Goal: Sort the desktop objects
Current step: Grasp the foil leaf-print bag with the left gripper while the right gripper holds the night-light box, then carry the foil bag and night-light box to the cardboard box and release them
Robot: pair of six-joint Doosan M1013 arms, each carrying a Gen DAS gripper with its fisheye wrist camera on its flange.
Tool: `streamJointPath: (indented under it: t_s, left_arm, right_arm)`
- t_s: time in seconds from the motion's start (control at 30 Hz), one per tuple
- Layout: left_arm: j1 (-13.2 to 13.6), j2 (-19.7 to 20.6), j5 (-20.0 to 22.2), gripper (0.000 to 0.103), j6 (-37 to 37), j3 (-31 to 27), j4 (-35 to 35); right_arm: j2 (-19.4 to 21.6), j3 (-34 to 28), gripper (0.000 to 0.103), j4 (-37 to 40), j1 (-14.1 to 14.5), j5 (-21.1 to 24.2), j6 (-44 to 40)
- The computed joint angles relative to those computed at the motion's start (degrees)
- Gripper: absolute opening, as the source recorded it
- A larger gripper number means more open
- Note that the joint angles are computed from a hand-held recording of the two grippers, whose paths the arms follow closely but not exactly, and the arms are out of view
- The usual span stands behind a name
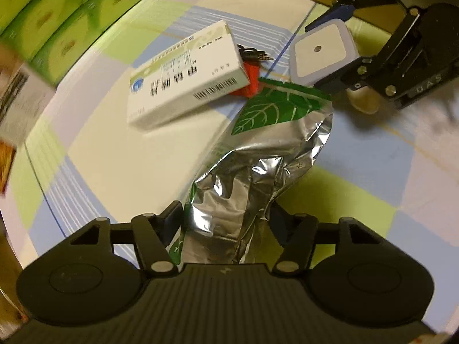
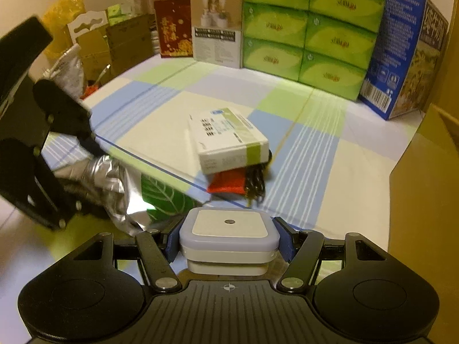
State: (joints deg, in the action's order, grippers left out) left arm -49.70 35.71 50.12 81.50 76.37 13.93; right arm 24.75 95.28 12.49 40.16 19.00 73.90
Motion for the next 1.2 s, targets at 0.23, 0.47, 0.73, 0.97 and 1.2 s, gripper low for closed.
streamJointPath:
  t_s: [0.23,0.47,0.73,0.97,1.2]
  left_arm:
    - [-3.3,-2.6,2.6,0.055,-17.0,2.3,-1.1]
    - [-8.5,-4.8,2.7,0.058,-28.8,5.0,-2.2]
    - [-10.9,-4.8,0.3,0.073,-21.7,5.6,-1.5]
    - [-10.1,-2.6,1.2,0.076,-17.9,3.3,-1.9]
    - [-9.1,-1.0,2.7,0.075,-14.8,1.6,-5.3]
  right_arm:
    - [-6.4,7.1,0.062,1.8,0.7,-1.3,-1.1]
    - [-12.0,16.2,0.062,-1.7,2.2,-3.6,3.3]
    - [-14.1,22.4,0.062,-9.4,3.1,-8.5,12.0]
    - [-14.1,23.3,0.062,-10.6,2.9,-9.5,12.5]
    - [-14.0,23.5,0.068,-3.8,2.2,-9.8,7.9]
